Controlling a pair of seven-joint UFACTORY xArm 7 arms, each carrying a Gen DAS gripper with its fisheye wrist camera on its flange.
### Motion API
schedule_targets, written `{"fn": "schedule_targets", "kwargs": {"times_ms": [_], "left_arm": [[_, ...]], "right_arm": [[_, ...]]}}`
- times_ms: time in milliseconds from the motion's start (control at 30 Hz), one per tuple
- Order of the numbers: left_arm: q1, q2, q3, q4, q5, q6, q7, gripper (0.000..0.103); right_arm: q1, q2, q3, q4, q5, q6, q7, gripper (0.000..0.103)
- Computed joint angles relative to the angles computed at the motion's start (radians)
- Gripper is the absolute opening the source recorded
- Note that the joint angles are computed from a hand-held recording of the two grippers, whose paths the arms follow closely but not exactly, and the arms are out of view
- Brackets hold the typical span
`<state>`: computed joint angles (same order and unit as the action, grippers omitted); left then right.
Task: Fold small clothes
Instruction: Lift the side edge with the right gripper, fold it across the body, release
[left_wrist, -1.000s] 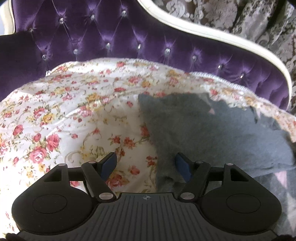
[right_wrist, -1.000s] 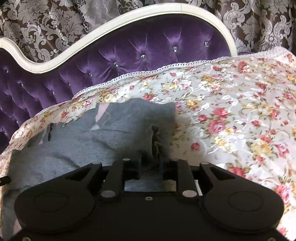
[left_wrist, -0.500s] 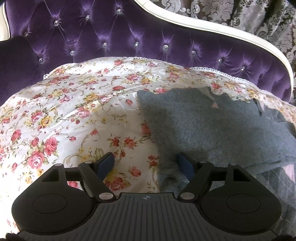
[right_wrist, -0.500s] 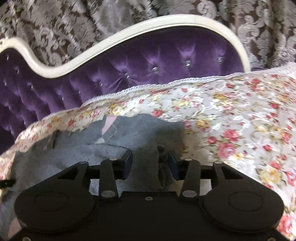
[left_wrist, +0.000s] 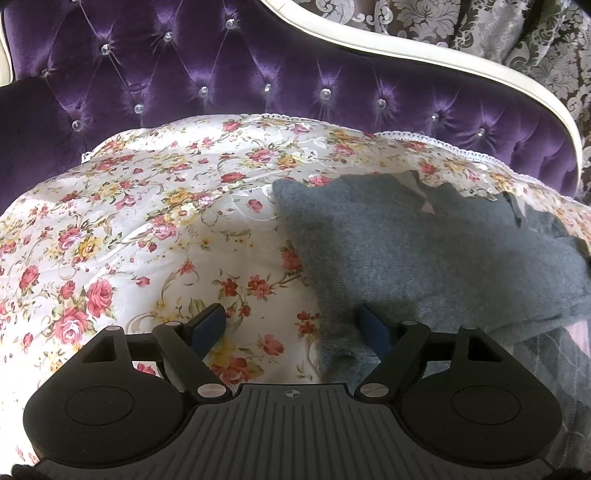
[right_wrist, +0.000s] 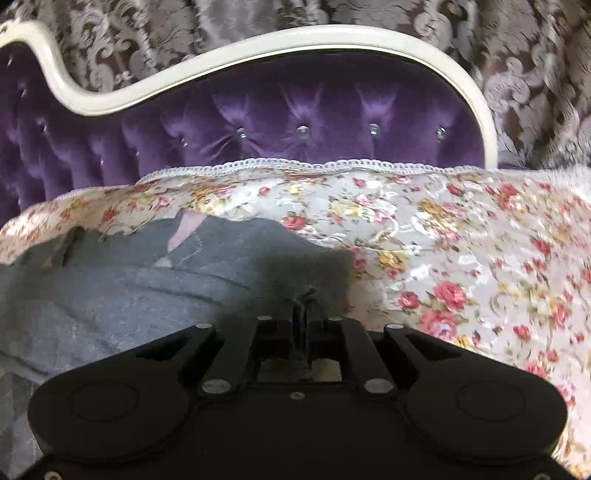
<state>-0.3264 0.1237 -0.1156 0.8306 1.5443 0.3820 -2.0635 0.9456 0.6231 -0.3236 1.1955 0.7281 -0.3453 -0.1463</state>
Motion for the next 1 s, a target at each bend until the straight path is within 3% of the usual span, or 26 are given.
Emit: {"fn": "schedule_targets", "kwargs": {"times_ms": [33,100,167,367,433,533,633,933,1000], "left_arm": [[-0.001,-0.001,0.000,-0.001,-0.001,0.001,-0.002,0.079],[-0.001,-0.004,0.000,-0.002,0.006,0.003,-0.020,0.078],[-0.001,-0.013,-0.002,-0.009,0.016,0.004,-0.054,0.078],[-0.019,-0.021,-0.022,0.001,0.042,0.057,-0.073,0.078],[-0.022,-0.008,-0.024,0.013,0.030,0.055,-0.046,0.078],[-0.023,0.009,-0.018,0.020,0.003,0.045,-0.020,0.079],[-0.019,0.005,-0.008,0.010,0.006,0.020,-0.037,0.079],[-0.015,-0.009,-0.006,-0.006,-0.046,0.010,0.034,0.085],[-0.015,-0.010,-0.006,-0.007,-0.062,0.006,0.058,0.085]], "right_arm": [[0.012,-0.005,-0.010,-0.008,0.012,-0.013,0.000,0.021],[0.056,-0.008,-0.040,-0.016,0.068,-0.051,-0.027,0.045],[0.004,-0.040,0.034,-0.040,0.023,-0.117,-0.021,0.054],[-0.205,-0.088,0.306,-0.063,-0.264,-0.173,0.018,0.058],[-0.225,-0.070,0.342,-0.033,-0.310,-0.139,0.000,0.058],[-0.207,-0.026,0.343,0.025,-0.336,-0.071,-0.017,0.058],[-0.158,0.010,0.290,0.068,-0.336,0.029,-0.009,0.058],[-0.098,-0.017,0.221,0.035,-0.414,0.049,0.051,0.060],[-0.113,-0.027,0.241,0.024,-0.435,0.053,0.060,0.061]]}}
